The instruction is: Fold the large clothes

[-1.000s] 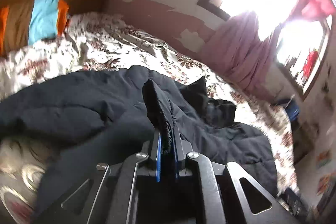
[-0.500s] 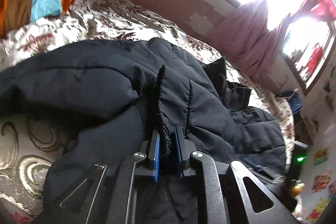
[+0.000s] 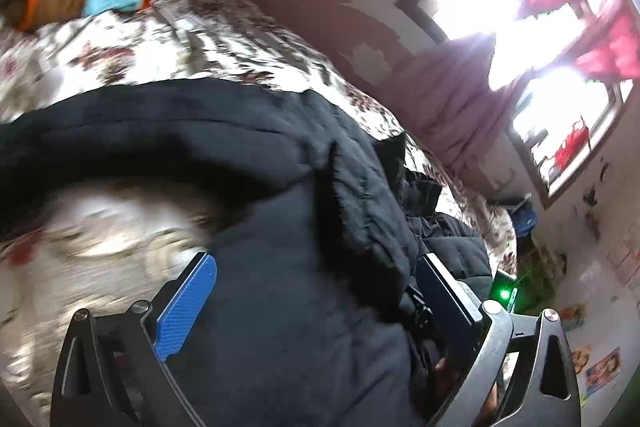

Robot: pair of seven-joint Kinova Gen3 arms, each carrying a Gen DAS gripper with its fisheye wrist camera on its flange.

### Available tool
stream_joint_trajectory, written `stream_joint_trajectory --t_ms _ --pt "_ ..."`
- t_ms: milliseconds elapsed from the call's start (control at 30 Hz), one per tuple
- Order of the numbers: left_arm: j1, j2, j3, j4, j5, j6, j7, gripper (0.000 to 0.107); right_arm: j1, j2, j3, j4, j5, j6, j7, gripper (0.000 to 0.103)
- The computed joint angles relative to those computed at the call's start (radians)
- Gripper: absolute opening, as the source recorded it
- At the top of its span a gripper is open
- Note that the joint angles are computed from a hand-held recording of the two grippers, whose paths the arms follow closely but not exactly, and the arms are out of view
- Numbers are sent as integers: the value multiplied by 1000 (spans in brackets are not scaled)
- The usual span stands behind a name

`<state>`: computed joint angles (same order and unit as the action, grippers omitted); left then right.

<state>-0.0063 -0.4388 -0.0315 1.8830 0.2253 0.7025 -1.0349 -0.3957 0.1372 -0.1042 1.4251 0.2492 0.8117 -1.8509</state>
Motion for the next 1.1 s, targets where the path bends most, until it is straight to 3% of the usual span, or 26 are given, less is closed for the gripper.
stream_joint_trajectory --t_ms 100,200,333,400,533,667,933,1100 --pt "-20 -77 -93 53 23 62 17 101 -112 -55 65 39 122 -9 -102 85" --pt "-36 -167 -217 142 86 61 18 101 -93 -59 -5 5 175 48 -124 86" --pt "-25 -255 -358 242 142 6 8 103 -84 2 -52 -141 88 180 -48 87" --pt "9 -255 -427 251 150 1 -16 103 -109 23 -48 -190 72 215 -76 87" --pt "-31 -254 -498 277 148 -25 -23 103 -143 81 -31 -288 20 265 -164 87" --pt "29 -241 -658 312 215 -61 -41 103 -185 136 -8 -344 29 286 -237 87" --pt "70 -233 -744 340 270 -129 -38 103 -265 173 9 -374 69 278 -308 87" --pt "135 -288 -813 394 312 -241 -17 101 -322 177 26 -345 153 280 -347 89"
